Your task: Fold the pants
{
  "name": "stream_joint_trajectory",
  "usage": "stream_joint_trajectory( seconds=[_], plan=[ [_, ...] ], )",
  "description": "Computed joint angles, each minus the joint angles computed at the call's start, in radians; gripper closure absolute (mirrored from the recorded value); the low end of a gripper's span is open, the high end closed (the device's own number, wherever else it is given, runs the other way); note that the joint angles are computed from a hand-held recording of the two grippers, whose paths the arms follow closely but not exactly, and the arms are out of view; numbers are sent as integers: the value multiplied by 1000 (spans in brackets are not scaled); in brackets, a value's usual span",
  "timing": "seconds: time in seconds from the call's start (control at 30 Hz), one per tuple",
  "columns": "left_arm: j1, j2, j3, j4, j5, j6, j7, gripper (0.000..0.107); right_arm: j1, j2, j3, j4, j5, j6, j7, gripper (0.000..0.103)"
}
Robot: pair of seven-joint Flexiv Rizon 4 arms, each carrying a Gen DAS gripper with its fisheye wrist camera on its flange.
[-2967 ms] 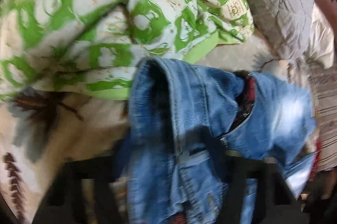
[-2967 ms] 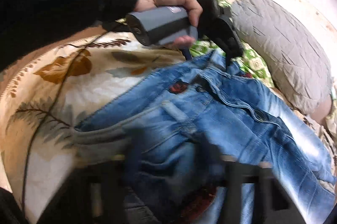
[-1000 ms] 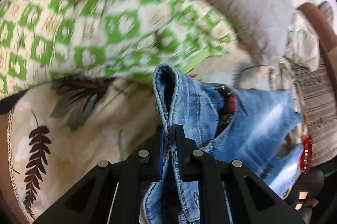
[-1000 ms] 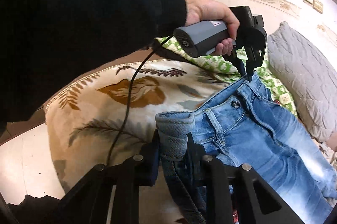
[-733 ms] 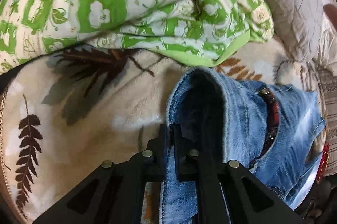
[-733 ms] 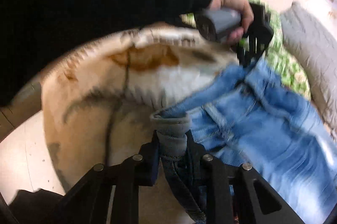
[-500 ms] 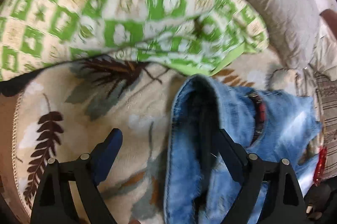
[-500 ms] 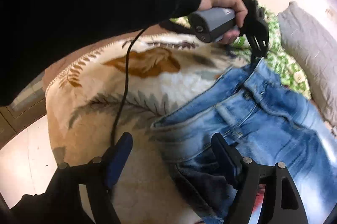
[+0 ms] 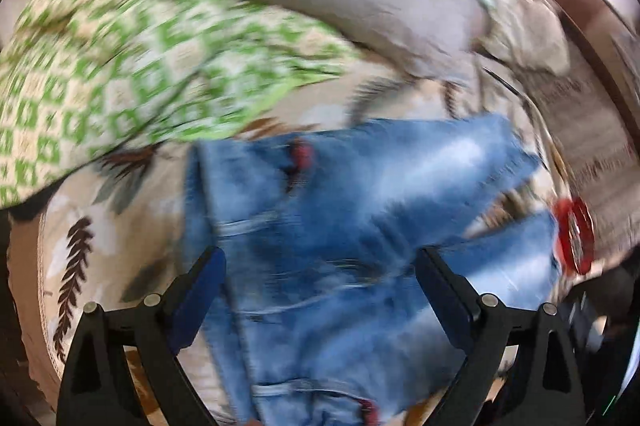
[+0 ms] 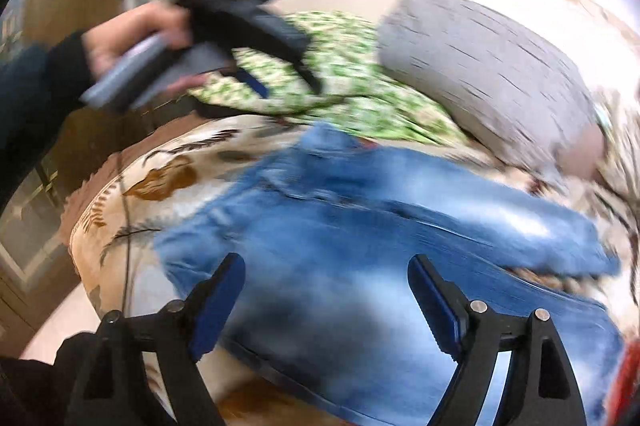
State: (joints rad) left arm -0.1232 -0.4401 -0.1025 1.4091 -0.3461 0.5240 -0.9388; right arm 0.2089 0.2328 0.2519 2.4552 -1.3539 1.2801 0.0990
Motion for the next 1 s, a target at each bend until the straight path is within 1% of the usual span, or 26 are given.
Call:
stream_joint_trajectory(
  seconds=[0.07, 0.1, 0.17, 0.2, 0.23, 0.27, 0.3, 0.33, 0.4, 0.47, 0.5, 0.57, 0.63, 0.67, 0.73, 0.77, 0.8, 0.83, 0.87, 0.93, 1.0],
  plan=[
    [-22, 18, -18, 18, -2, 4, 18, 11, -13, 127, -39, 87, 188, 28, -147, 17],
    [-30, 23, -26, 23, -11, 2, 25, 11, -11, 172, -49, 111, 268, 22, -204, 17],
    [-49, 34, -46, 35, -33, 1, 48, 11, 21, 272, -99, 156, 461, -17, -357, 17],
    [-63, 35, -51, 35, -31, 9, 57, 11, 55, 338, -144, 178, 573, -49, -459, 16],
    [-82, 33, -59, 31, -20, 21, 77, 11, 78, 389, -175, 183, 655, -98, -535, 16],
    [-98, 30, -62, 26, -6, 30, 93, 11, 83, 424, -199, 181, 711, -135, -592, 16],
    [-115, 24, -65, 17, 14, 42, 113, 11, 86, 447, -219, 177, 754, -154, -638, 16],
    [-139, 12, -66, 0, 50, 60, 135, 11, 91, 466, -254, 170, 802, -166, -692, 16],
    [-173, -12, -63, -28, 103, 95, 165, 11, 110, 480, -324, 142, 894, -188, -784, 16],
    [-212, -56, -57, -80, 173, 126, 197, 11, 156, 458, -414, 88, 1000, -212, -871, 15],
    [-229, -79, -51, -111, 205, 129, 204, 11, 169, 440, -442, 63, 1039, -225, -894, 15],
    [-260, -137, -42, -189, 253, 104, 219, 11, 188, 384, -526, 17, 1123, -238, -945, 15],
    [-280, -185, -39, -249, 278, 86, 244, 11, 253, 331, -650, -43, 1256, -256, -1014, 15],
    [-290, -218, -38, -291, 289, 73, 260, 11, 280, 307, -699, -63, 1312, -255, -1045, 15],
    [-305, -275, -34, -363, 297, 46, 284, 11, 362, 243, -837, -122, 1443, -259, -1132, 15],
    [-312, -308, -31, -408, 299, 28, 293, 11, 391, 200, -894, -151, 1488, -267, -1168, 15],
    [-315, -334, -31, -442, 294, 11, 303, 11, 404, 165, -924, -172, 1519, -268, -1193, 15],
    [-316, -371, -34, -490, 284, -11, 317, 11, 427, 124, -969, -197, 1558, -266, -1235, 15],
    [-317, -390, -34, -513, 277, -20, 325, 11, 450, 84, -1014, -224, 1597, -269, -1282, 15],
    [-324, -444, -30, -587, 265, -57, 338, 11, 471, 10, -1069, -271, 1660, -287, -1347, 15],
    [-336, -506, -19, -674, 260, -101, 339, 11, 513, -78, -1157, -341, 1761, -344, -1457, 16]
  ],
)
